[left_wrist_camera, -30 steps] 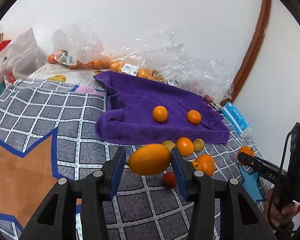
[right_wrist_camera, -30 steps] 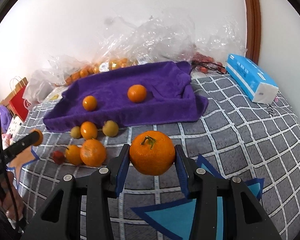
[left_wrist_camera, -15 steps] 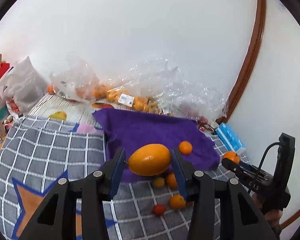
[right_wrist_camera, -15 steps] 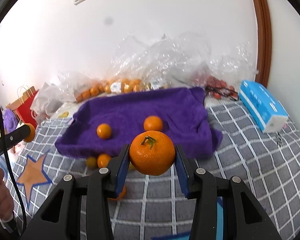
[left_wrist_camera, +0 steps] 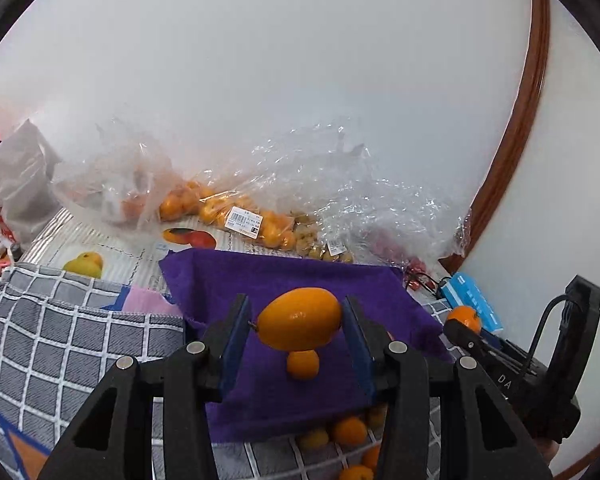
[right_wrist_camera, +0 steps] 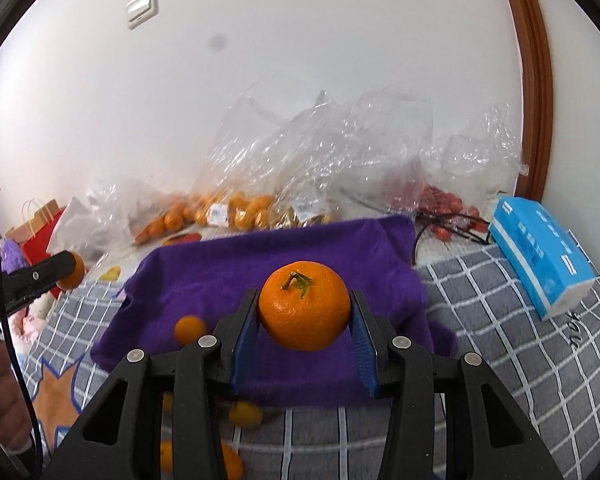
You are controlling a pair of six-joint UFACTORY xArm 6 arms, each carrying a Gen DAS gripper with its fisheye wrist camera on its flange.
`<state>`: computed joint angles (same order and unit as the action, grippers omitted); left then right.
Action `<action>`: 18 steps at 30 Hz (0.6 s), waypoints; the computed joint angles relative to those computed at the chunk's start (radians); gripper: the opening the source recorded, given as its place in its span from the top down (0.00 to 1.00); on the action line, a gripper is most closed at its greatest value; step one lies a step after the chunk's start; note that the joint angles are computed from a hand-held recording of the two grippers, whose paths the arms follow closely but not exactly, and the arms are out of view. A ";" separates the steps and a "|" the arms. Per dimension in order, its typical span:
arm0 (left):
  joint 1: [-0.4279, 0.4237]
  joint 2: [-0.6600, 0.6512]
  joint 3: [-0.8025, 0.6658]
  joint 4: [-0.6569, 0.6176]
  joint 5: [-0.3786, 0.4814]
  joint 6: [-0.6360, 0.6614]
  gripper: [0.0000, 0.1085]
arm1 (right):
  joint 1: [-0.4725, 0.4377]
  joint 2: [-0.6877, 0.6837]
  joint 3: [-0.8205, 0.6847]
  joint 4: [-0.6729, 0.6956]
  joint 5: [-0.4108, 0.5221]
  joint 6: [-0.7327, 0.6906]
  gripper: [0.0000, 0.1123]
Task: Organize fruits
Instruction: 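Lift both held fruits and carry them toward the purple towel, then lower the yellow oval fruit onto the towel and open the left gripper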
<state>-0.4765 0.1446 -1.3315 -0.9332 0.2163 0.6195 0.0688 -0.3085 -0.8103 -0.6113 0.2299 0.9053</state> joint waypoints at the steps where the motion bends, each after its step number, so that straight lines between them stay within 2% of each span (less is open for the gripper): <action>1: -0.002 0.015 -0.006 -0.016 -0.010 0.011 0.59 | -0.003 0.012 -0.009 -0.028 0.000 0.024 0.61; 3: -0.005 0.036 -0.009 -0.035 -0.031 0.024 0.59 | -0.008 0.032 -0.016 -0.067 -0.002 0.052 0.61; 6: -0.007 0.058 -0.011 -0.039 -0.052 0.031 0.59 | -0.027 0.055 0.004 -0.027 -0.060 0.035 0.61; 9: -0.013 0.070 -0.015 -0.090 -0.073 0.083 0.59 | -0.041 0.076 0.009 -0.017 -0.070 0.044 0.61; 11: -0.018 0.081 -0.012 -0.066 -0.099 0.056 0.59 | -0.049 0.080 0.014 -0.009 -0.072 0.044 0.61; 15: -0.008 0.100 -0.029 -0.047 -0.061 0.025 0.59 | -0.071 0.069 0.023 -0.077 -0.080 0.111 0.61; 18: -0.004 0.110 -0.034 -0.014 -0.058 -0.008 0.59 | -0.082 0.071 0.028 -0.073 -0.092 0.114 0.61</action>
<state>-0.4804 0.2550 -1.3652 -0.9476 0.1582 0.6120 -0.0136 -0.2378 -0.7818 -0.6845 0.1375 1.0196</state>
